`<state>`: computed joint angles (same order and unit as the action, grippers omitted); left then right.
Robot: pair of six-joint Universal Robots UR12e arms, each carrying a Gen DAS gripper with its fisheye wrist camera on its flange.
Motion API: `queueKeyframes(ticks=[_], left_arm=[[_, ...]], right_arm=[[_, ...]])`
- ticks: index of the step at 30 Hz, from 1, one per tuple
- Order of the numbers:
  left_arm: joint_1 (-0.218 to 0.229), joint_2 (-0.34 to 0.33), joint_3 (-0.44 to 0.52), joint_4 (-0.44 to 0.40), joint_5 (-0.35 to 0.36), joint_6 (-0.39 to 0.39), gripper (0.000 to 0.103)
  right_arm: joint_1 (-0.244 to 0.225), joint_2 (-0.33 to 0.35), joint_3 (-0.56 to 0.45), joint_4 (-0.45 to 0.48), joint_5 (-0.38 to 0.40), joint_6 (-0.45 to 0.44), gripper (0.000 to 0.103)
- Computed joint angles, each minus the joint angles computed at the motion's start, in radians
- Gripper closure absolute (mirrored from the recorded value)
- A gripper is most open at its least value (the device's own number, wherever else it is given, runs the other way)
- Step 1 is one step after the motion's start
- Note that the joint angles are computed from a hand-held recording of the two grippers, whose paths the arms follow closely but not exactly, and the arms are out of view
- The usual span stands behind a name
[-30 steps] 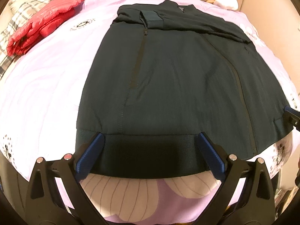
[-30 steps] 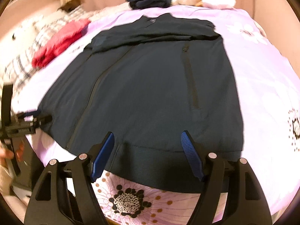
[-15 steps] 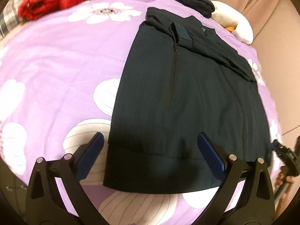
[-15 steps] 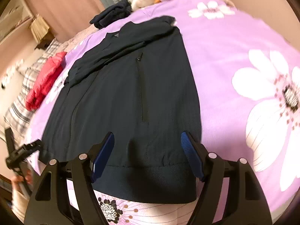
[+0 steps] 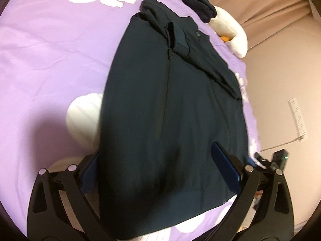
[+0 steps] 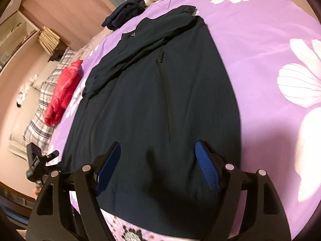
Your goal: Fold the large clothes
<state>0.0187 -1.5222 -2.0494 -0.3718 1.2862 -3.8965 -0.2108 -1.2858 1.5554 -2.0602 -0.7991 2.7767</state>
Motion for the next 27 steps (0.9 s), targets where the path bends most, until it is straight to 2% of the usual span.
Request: queueKeyframes(ticks=[8,12,14,18,23,26,27], left_arm=[[0.041,-0.038,0.010,0.066,-0.096,-0.032,0.002],[0.047,-0.042,0.009,0.080,-0.143,-0.009,0.002],[0.045,-0.039,0.005,0.077,-0.168,0.013,0.002],[0.036,-0.030,0.001,0.058,-0.174,0.050,0.002],[0.039,-0.011,-0.024,0.087,-0.195,0.038,0.003],[0.044,-0.001,-0.037,0.071,-0.234,0.060,0.003],[0.043,0.003,-0.040,0.061,-0.242,0.076,0.003]], right_arm=[[0.011,0.046,-0.050,0.011,0.031,0.054,0.025],[0.002,0.054,-0.055,0.026,0.066,0.076,0.025],[-0.004,0.050,-0.052,0.054,0.079,0.060,0.025],[-0.022,0.031,-0.041,0.135,0.104,-0.004,0.025],[-0.043,0.013,-0.031,0.223,0.140,-0.059,0.025],[-0.051,0.007,-0.037,0.280,0.143,-0.099,0.025],[-0.055,0.007,-0.048,0.338,0.144,-0.132,0.025]])
